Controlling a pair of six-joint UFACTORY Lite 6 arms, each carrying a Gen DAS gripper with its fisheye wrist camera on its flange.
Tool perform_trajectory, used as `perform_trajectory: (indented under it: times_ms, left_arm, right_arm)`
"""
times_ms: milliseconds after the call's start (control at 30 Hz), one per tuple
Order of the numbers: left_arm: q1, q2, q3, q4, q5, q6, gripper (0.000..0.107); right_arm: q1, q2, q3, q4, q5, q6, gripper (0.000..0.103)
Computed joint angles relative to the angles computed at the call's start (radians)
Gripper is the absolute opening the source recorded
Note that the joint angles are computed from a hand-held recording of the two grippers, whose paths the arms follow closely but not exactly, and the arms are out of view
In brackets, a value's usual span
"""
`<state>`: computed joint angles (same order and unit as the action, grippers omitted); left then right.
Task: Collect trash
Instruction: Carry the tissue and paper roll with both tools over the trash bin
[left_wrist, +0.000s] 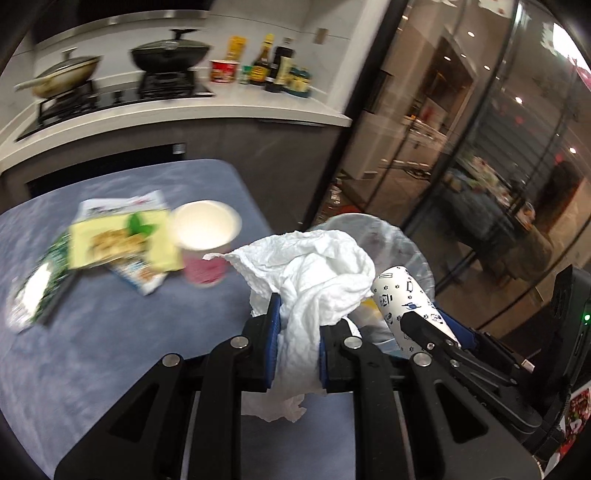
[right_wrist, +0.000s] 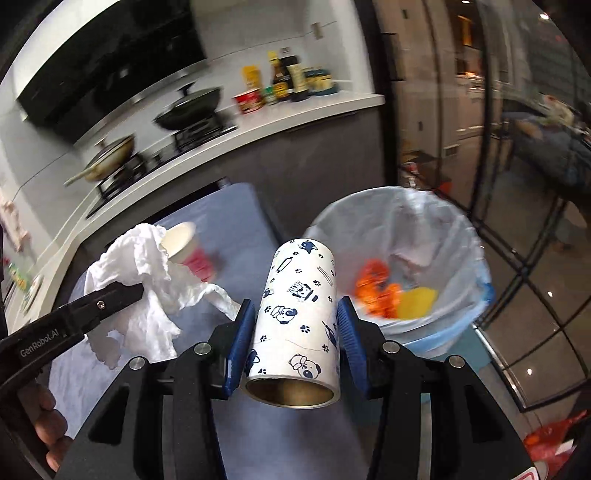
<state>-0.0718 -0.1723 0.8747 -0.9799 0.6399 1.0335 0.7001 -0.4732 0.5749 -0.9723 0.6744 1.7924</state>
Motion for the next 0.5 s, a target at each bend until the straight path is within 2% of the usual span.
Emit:
perform_trajectory:
  times_ms: [100, 200, 267, 367, 500]
  left_arm:
    - [-0.185, 0.13, 0.102, -0.016, -0.102, -0.061, 0.016]
    - [-0.32, 0.294, 0.243, -0.007, -0.168, -0.117, 0.016]
    - [-0.383, 0.409, 0.346, 0.014, -0.188, -0.152, 0.016]
    - [-0.465, 0.609, 0.534, 0.143, -0.228, -0.304, 0.016]
    - [-0.511, 0.795, 0.717, 0.278, -0.211, -0.457, 0.017]
  right_arm:
    - [-0.254, -0.087, -0.07, 0.065, -0.106, -0.196, 0.045]
    - [-0.482, -0.089, -0.095, 0.146, -0.236, -0.393, 0.045]
    - [-0.601, -0.038, -0.084, 0.174, -0.312, -0.481, 0.045]
    - [-0.727, 0.074, -0.051, 0.167, -0.412, -0.536, 0.045]
    - [-0.841, 0.237, -0.009, 0.13, -0.533, -0.546, 0.045]
